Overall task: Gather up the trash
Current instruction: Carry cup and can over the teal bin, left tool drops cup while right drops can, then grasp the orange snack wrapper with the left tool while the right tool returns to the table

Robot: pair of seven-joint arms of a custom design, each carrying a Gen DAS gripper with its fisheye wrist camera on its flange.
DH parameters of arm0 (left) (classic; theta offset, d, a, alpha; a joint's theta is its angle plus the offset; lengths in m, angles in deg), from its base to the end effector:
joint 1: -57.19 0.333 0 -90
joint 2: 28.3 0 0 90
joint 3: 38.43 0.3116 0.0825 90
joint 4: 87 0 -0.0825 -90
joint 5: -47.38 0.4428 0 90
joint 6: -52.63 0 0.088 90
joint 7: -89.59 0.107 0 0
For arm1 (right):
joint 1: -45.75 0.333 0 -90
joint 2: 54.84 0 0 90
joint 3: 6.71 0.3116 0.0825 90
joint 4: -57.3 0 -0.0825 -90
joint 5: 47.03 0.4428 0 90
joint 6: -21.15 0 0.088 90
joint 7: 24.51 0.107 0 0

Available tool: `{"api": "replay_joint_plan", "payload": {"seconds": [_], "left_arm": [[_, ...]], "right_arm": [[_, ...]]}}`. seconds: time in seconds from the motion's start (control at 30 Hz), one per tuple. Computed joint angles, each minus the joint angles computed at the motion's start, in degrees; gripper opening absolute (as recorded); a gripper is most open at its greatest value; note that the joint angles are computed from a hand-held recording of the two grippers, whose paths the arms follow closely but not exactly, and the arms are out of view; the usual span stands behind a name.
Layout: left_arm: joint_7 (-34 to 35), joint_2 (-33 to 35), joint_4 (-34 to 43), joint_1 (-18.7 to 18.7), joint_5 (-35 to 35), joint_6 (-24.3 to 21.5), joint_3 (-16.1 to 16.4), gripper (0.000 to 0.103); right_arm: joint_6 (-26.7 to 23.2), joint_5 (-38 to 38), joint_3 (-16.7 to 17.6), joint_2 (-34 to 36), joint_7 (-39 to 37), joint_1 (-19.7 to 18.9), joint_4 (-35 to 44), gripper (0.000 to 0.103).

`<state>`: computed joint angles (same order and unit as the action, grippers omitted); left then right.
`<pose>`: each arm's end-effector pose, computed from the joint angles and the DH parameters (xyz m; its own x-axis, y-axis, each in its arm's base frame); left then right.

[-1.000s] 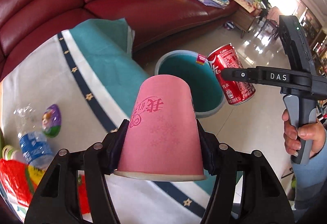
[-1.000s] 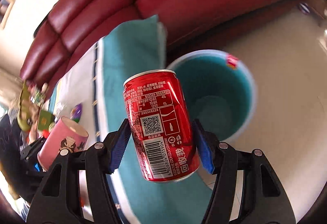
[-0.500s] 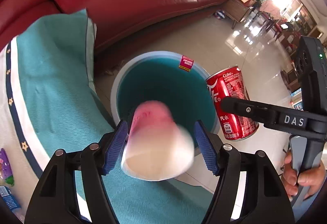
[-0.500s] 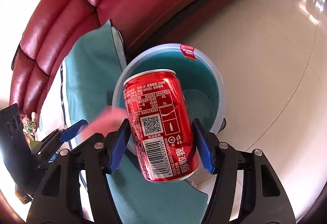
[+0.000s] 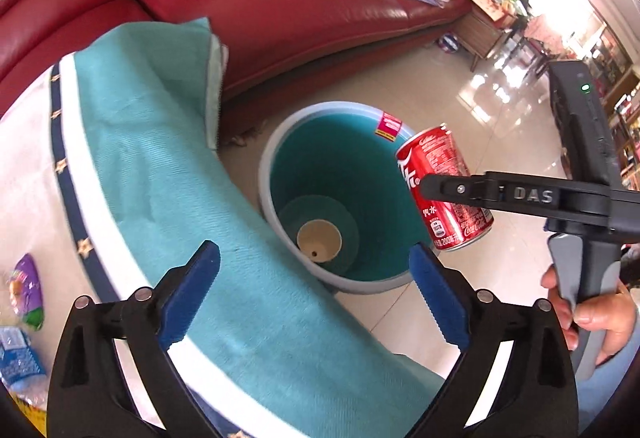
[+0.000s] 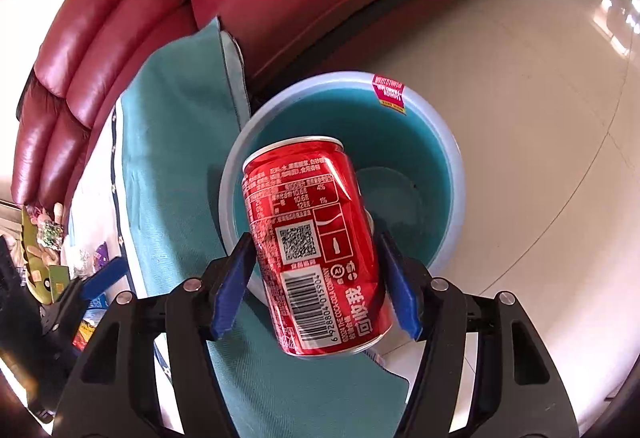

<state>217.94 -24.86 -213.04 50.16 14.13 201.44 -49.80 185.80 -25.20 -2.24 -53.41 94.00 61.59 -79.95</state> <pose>0.5839 -0.1824 0.3475 -0.5418 -0.8153 0.2045 -0.7948 0.4178 -0.4402 0.5395 0.1773 0.3040 -0.3859 -0.8293 -0.4043 -0.8364 0.4994 -0.2261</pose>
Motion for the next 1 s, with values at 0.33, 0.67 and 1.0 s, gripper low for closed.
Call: {"api": "replay_joint_plan", "payload": {"seconds": [0.33,0.67,1.0], "left_arm": [[2.69,-5.66,-4.12,0.51,-2.06,-2.12,2.32,0.097],[6.23,-10.95,-8.96,0.61,-4.94,-3.64,4.97,0.098],[8.45,-19.94,-16.71,1.53,-5.24,-4.02,9.52,0.098]], "right_arm": [[0.41,-11.29,-0.01,-1.86,10.72,0.74,-1.21,0.078],[-1.83,-18.09,1.25,-4.83,20.14,1.7,-3.11,0.082],[-4.15,-26.65,4.11,-7.14,25.99,4.3,-1.26,0.087]]}}
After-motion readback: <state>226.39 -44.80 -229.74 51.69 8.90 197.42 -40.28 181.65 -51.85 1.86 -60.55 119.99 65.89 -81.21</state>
